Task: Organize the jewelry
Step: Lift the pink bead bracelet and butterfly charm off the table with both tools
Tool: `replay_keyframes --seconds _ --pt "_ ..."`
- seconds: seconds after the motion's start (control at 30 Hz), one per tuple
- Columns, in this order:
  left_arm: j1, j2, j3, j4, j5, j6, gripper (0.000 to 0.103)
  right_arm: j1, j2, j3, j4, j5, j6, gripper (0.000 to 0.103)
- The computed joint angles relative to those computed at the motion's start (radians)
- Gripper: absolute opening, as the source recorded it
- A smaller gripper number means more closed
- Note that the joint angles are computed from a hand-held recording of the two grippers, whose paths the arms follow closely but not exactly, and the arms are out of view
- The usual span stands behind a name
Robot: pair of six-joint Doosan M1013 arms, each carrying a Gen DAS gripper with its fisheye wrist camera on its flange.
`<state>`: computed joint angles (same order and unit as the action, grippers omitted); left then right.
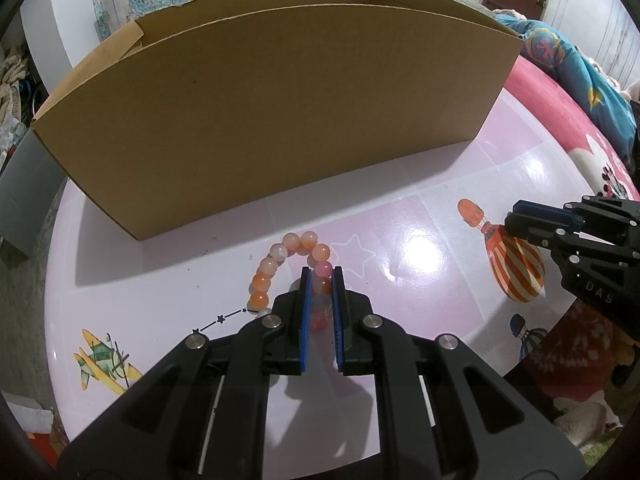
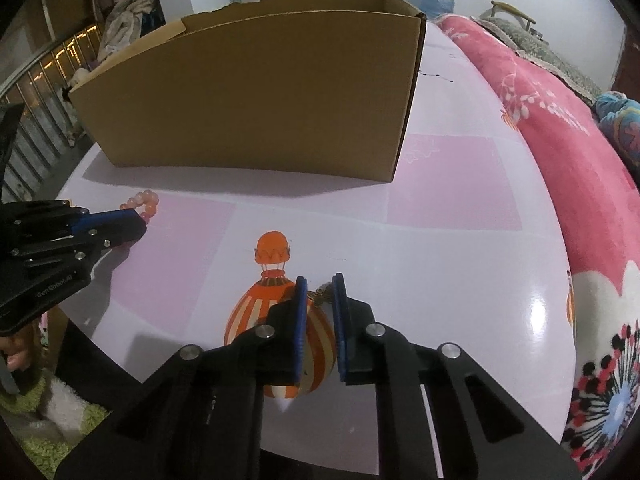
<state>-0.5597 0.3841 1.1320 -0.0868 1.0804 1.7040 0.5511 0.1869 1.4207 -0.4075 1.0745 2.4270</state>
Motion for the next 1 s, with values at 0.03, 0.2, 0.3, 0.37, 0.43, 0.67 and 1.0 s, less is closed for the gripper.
replay_keyframes --seconds 0.03,0.2,0.3,0.37,0.43,0.67,1.0 --pt "0.0 0.0 0.0 0.0 0.0 0.0 0.009 0.0 -0.001 0.002 0.0 -0.004 0.003 0.013" --pt "0.001 -0.001 0.001 -0.001 -0.001 0.001 0.009 -0.002 -0.006 0.006 0.012 -0.013 0.012 0.013" --pt "0.001 -0.002 0.003 0.0 -0.003 0.003 0.009 -0.004 -0.012 0.009 0.007 -0.013 0.022 0.013" --pt "0.0 -0.001 0.003 0.002 -0.004 0.004 0.009 -0.004 -0.015 0.011 0.003 -0.015 0.029 0.013" --pt "-0.002 -0.001 0.002 0.007 -0.004 0.003 0.009 -0.004 -0.018 0.012 0.001 -0.018 0.037 0.013" --pt "-0.006 0.001 -0.001 0.013 -0.002 0.0 0.009 -0.007 -0.019 0.011 0.004 -0.027 0.036 0.013" --pt "-0.01 0.003 -0.004 0.02 0.0 -0.001 0.009 -0.009 -0.023 0.009 -0.007 -0.044 0.047 0.013"
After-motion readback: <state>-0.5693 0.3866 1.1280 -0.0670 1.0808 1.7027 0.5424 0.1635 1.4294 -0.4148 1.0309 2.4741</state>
